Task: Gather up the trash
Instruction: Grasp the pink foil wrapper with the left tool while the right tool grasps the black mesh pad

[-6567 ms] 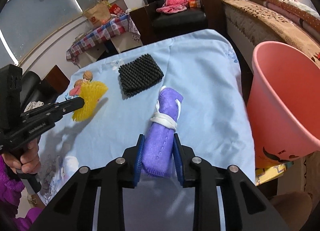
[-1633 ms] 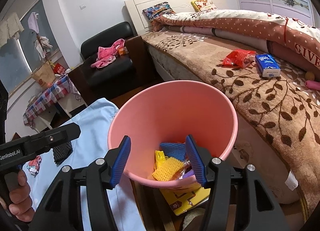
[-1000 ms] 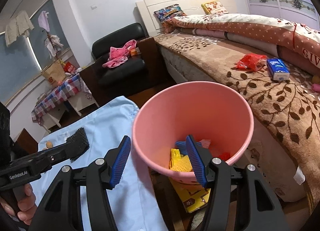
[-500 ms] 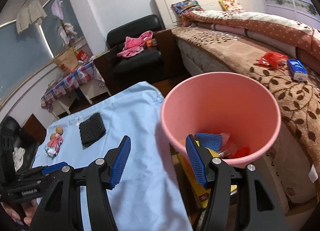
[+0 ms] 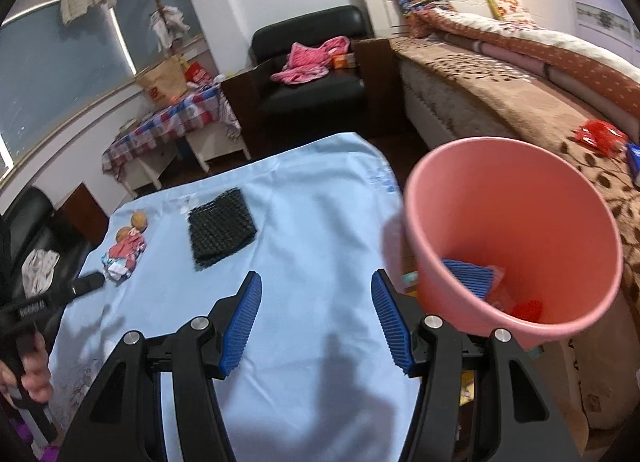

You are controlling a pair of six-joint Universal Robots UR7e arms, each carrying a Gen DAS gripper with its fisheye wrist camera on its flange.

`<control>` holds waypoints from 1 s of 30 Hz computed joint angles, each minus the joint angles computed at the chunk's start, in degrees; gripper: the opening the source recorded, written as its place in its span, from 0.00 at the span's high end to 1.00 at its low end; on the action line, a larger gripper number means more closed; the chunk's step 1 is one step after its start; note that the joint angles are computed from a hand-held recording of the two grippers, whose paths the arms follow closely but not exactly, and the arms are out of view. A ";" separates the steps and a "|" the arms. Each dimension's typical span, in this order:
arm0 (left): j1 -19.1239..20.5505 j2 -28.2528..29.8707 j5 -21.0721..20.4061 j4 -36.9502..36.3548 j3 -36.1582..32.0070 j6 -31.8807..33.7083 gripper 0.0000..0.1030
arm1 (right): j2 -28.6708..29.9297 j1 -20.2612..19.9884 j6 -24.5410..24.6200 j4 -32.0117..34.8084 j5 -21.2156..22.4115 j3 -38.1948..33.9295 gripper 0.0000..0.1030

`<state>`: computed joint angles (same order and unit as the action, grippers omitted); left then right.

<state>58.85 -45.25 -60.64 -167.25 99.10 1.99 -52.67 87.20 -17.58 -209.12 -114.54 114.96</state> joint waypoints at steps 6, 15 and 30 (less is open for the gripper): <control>2.13 0.48 1.47 -2.79 -2.91 -0.43 0.51 | 2.69 1.58 -2.07 4.33 -0.50 -3.90 0.45; 3.52 5.39 5.43 -5.15 -7.70 4.72 0.51 | 5.54 2.80 -3.33 10.74 1.34 -10.27 0.45; 4.65 6.32 6.26 -6.20 -8.08 4.76 0.86 | 13.45 2.34 -3.81 22.52 -1.48 -25.66 0.47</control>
